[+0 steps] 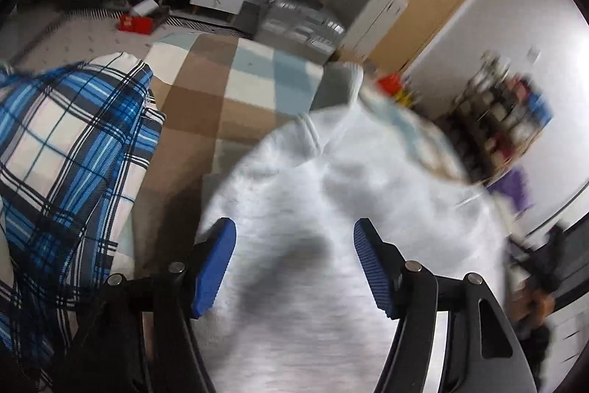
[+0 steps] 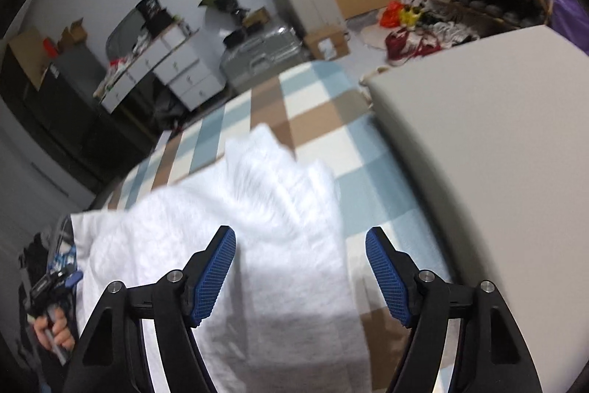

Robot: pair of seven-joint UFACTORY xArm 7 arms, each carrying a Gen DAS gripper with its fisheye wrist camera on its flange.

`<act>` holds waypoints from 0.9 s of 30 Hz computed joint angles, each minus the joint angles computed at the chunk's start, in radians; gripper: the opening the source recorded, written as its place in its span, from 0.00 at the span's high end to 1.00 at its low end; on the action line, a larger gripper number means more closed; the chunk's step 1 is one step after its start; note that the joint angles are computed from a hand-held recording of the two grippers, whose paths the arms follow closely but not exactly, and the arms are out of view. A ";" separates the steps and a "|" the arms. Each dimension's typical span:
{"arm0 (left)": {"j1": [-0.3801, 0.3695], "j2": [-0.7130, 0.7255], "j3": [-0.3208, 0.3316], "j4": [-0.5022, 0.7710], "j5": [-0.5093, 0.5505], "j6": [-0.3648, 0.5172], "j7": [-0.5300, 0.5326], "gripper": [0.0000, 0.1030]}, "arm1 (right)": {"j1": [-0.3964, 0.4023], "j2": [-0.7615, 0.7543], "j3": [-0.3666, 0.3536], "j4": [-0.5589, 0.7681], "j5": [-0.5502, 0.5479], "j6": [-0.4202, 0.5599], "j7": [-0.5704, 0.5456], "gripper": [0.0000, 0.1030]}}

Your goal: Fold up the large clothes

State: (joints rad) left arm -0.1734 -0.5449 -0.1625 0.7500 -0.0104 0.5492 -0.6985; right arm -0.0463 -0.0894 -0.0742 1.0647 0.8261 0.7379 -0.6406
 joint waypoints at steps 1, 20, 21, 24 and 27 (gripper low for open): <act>0.014 0.006 -0.014 0.004 0.020 -0.001 -0.009 0.46 | 0.004 0.008 0.004 0.003 -0.003 0.004 -0.005 0.31; -0.114 -0.099 0.100 -0.091 -0.163 -0.079 0.121 0.71 | -0.003 -0.023 -0.045 -0.029 0.045 0.054 0.072 0.83; -0.077 -0.096 0.062 -0.076 -0.132 -0.034 0.099 0.45 | -0.007 -0.033 -0.042 -0.044 0.064 0.046 0.047 0.83; 0.030 -0.102 -0.044 -0.053 -0.008 0.018 0.023 0.42 | -0.013 -0.051 -0.036 -0.062 0.058 0.039 0.031 0.76; 0.055 -0.053 -0.066 -0.010 0.049 0.064 -0.010 0.42 | -0.015 -0.072 -0.039 -0.079 0.048 0.053 0.022 0.76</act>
State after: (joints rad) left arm -0.1186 -0.5984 -0.2284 0.7405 0.0391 0.6133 -0.7087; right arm -0.0612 -0.1615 -0.1130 0.9858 0.8742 0.7905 -0.6189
